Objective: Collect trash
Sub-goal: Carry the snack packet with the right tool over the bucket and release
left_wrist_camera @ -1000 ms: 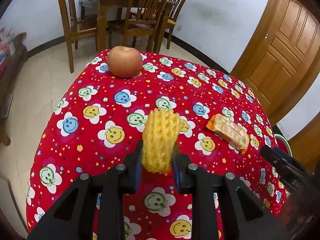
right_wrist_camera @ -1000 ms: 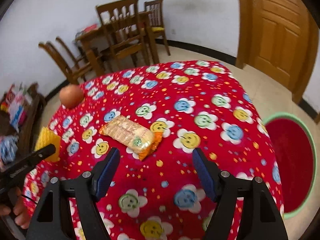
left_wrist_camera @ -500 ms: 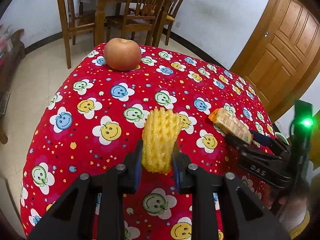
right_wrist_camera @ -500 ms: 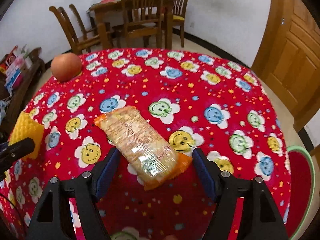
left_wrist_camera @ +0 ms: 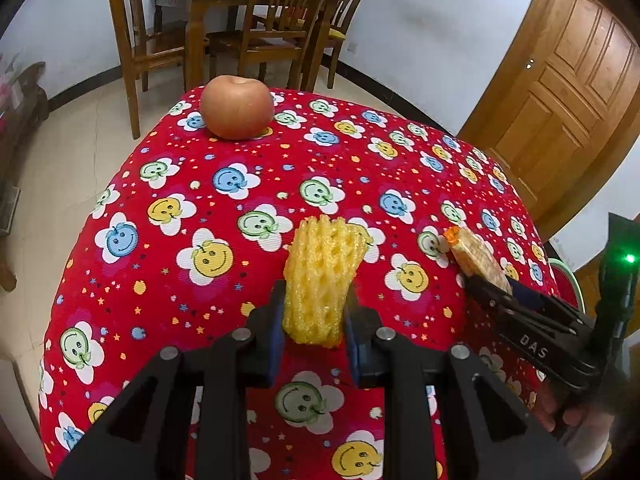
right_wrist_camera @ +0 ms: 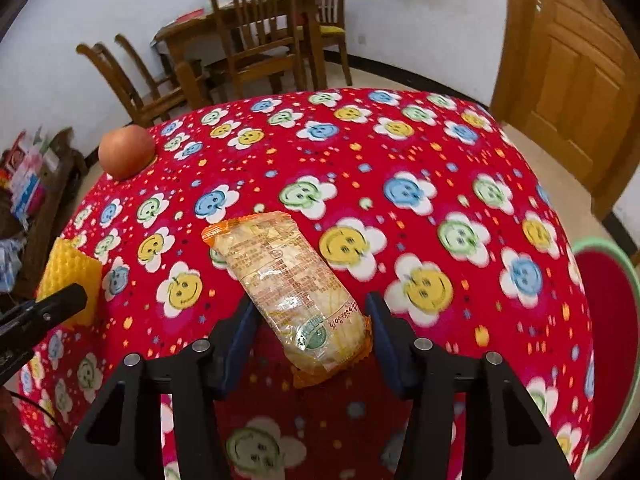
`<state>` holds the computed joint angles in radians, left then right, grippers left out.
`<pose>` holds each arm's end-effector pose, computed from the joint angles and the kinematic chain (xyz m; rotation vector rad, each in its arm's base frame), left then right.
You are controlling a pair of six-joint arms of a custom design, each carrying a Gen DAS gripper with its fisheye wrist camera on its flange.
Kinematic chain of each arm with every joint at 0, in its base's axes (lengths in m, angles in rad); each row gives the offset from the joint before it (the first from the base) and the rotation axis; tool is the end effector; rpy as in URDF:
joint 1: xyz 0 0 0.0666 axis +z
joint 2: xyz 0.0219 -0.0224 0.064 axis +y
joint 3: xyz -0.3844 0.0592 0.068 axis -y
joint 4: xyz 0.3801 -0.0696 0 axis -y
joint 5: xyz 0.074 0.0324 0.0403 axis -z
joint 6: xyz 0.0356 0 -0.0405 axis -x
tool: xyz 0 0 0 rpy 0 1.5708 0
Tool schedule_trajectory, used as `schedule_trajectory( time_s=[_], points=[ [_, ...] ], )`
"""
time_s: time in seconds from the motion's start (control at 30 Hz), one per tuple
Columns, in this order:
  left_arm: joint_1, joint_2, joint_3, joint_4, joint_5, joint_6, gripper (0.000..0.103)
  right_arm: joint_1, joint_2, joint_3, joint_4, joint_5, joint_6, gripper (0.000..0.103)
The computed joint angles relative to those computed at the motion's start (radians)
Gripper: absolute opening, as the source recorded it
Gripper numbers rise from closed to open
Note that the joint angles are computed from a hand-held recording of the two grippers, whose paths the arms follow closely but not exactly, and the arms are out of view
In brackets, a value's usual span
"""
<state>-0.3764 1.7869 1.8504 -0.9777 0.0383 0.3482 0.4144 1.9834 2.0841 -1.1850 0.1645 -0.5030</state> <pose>0.5730 -0.2284 0.4287 0.0519 2.5180 -0.3492 0.6134 0.2630 0.3971 0.1704 2.6279 0.0947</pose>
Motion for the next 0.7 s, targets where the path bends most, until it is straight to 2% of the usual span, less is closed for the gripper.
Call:
schedule_trajectory(
  time_s=[0.13, 0.27, 0.43, 0.7],
  points=[
    [-0.01, -0.007, -0.002, 0.001, 0.0, -0.005, 0.025, -0.008, -0.075, -0.097, 0.045, -0.036, -0.071, 0.055],
    [-0.023, -0.013, -0.003, 0.002, 0.002, -0.01, 0.025, -0.008, -0.149, -0.186, 0.092, -0.035, -0.122, 0.055],
    [-0.045, -0.017, 0.006, 0.001, 0.01, -0.022, 0.025, -0.008, -0.263, -0.312, 0.162, -0.019, -0.177, 0.055],
    [-0.091, -0.02, 0.025, -0.005, 0.033, -0.046, 0.025, -0.017, -0.406, -0.45, 0.227, 0.016, -0.252, 0.055]
  ],
)
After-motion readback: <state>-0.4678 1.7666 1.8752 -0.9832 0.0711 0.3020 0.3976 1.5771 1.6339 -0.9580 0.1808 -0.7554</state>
